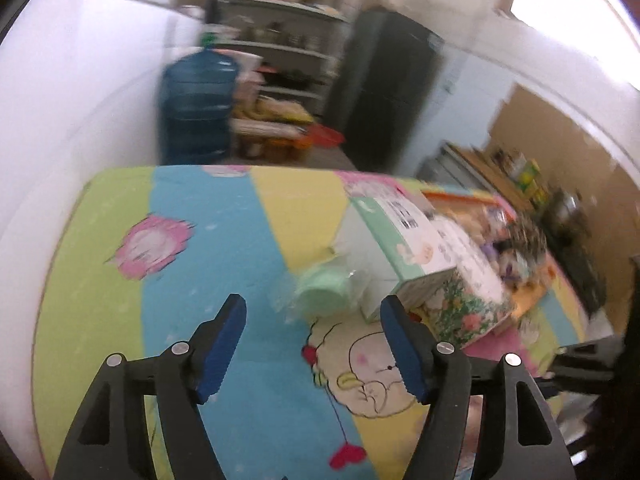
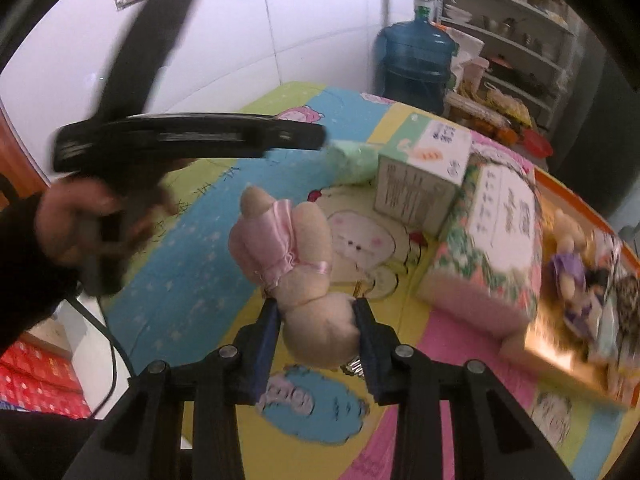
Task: Organize soft objects
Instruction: 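Grasp the pink plush bunny with the right tool while the left tool grasps the green bag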
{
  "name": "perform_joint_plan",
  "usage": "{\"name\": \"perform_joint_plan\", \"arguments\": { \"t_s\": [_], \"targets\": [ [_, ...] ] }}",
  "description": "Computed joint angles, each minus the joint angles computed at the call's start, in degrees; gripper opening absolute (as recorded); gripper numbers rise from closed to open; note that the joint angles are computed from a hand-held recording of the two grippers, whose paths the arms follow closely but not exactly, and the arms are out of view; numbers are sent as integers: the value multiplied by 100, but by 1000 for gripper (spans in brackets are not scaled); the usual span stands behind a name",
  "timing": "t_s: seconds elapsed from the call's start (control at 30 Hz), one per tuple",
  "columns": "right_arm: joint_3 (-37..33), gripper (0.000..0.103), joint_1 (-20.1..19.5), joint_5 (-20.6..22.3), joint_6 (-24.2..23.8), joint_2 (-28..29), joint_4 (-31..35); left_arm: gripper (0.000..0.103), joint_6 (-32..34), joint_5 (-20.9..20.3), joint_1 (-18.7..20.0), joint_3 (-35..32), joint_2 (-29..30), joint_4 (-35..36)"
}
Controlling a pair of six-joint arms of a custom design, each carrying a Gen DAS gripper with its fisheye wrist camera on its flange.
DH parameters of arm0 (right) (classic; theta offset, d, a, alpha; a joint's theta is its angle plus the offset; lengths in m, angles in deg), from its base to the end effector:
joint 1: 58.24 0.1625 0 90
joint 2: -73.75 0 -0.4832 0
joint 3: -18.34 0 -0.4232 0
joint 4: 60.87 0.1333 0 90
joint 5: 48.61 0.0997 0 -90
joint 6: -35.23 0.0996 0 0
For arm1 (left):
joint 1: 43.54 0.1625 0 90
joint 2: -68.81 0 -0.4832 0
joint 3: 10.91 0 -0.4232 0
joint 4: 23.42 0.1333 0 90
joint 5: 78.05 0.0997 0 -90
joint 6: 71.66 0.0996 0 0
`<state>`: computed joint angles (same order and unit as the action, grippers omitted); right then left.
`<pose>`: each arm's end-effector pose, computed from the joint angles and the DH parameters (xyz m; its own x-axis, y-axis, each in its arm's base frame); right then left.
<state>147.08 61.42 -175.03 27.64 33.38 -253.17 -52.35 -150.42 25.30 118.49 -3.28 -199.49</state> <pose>0.3100 -0.3945 -0.0013 -0.6998 -0.3830 0.6030 -0.5778 0.7998 -0.1625 -0.0317 -0.5348 0.2309 -0.7838 0.4668 -0.4097 0.6099 0.7027 -0.3663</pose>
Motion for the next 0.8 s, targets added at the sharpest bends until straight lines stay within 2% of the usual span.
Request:
{"name": "perform_joint_plan", "arguments": {
  "t_s": [0.1, 0.17, 0.27, 0.33, 0.43, 0.6, 0.63, 0.7, 0.8],
  "targets": [
    [94, 38, 35, -56, 169, -64, -65, 73, 552, -235, 80, -342, 258, 483],
    [155, 38, 34, -62, 288, -126, -104, 73, 982, -297, 84, -467, 407, 561],
    [197, 38, -9, -37, 392, -192, -139, 73, 1408, -215, 75, -595, 603, 519],
    [212, 38, -29, -52, 459, -216, -124, 73, 1611, -8, 22, -604, 737, 392],
    [241, 38, -45, -56, 536, -242, -84, 73, 1841, 167, -20, -606, 884, 254],
    [222, 38, -88, -77, 581, -238, -40, 72, 1806, 176, 36, -736, 1059, 243],
    [221, 38, -101, -60, 616, -243, -22, 69, 1744, 129, 66, -776, 1069, 316],
    [217, 38, -120, -23, 675, -243, -2, 53, 1690, 44, 117, -835, 1057, 515],
    [198, 38, -137, 0, 715, -228, 27, 46, 1823, 177, 77, -733, 1111, 320]
  ]
}}
